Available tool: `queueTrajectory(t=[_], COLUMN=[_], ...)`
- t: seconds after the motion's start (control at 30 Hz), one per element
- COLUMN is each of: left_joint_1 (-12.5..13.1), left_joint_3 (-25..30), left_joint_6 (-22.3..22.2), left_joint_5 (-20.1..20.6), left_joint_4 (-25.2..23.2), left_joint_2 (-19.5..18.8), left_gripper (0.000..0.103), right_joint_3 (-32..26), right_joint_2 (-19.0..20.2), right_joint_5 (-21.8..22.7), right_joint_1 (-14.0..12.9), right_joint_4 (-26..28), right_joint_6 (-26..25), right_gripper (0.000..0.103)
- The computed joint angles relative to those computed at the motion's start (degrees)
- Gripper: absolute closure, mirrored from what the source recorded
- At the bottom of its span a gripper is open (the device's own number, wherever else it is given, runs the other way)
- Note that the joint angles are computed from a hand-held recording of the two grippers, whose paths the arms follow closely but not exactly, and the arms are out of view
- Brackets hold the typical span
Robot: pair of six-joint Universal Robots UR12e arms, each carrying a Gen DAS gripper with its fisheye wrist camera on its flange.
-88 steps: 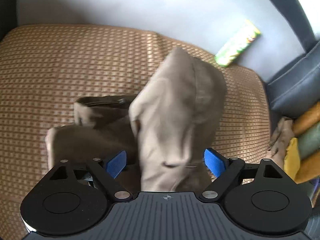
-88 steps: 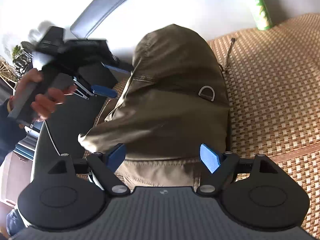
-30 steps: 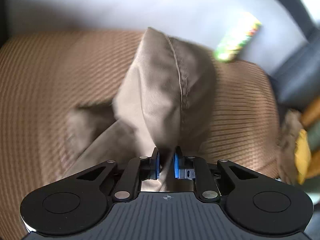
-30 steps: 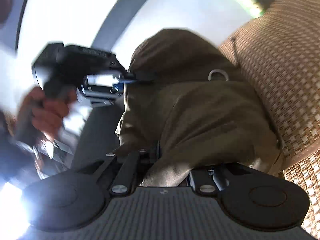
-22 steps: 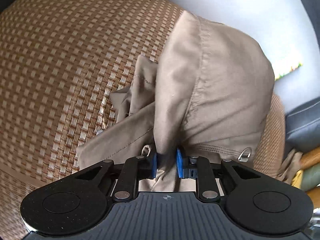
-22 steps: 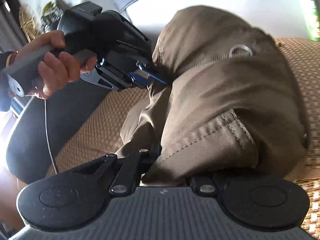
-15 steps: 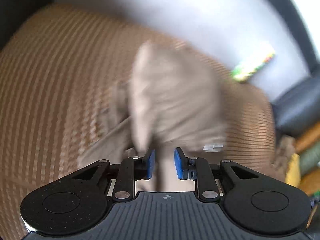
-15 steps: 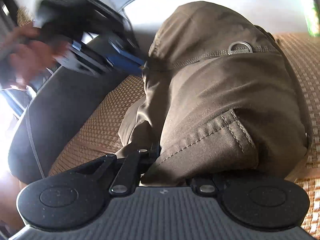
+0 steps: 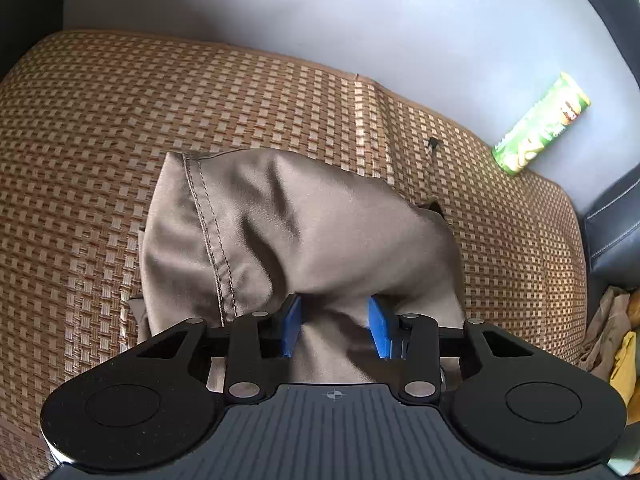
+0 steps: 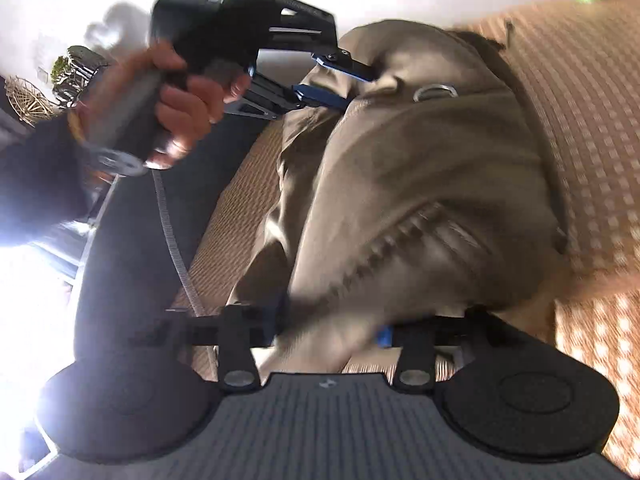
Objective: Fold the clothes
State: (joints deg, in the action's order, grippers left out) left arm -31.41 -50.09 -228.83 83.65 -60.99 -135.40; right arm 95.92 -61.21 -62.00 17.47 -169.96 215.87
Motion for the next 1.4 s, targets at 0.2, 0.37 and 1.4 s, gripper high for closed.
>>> queueTrajectory(t=[0.2,0.37,1.4], left_joint_1=[0.59,0.96,-2.52], left_joint_3=[3.04,2.54,-39.72], left_joint_6=[2.46,2.09,-33.41], left_joint_5=[-0.1,-0.91,6.34], left_joint_4=[-5.06,-4.39,26.01], left_joint_2=[-1.32,-1.67,20.29], left_gripper=[0.059,0.062,0.028], right_joint_3=[1.78,-2.49,-26.45], right_joint_2=[-4.49,-0.9,8.08], right_joint_5=[-2.19,-11.76,-15.61], right_joint_1=[-1.85,-0.37,2.43], right_joint_4=[-0.16,-4.03,19.84], right_joint_6=[-5.67,-15.53,-38.22], right_gripper=[0.047,0.047,0.02])
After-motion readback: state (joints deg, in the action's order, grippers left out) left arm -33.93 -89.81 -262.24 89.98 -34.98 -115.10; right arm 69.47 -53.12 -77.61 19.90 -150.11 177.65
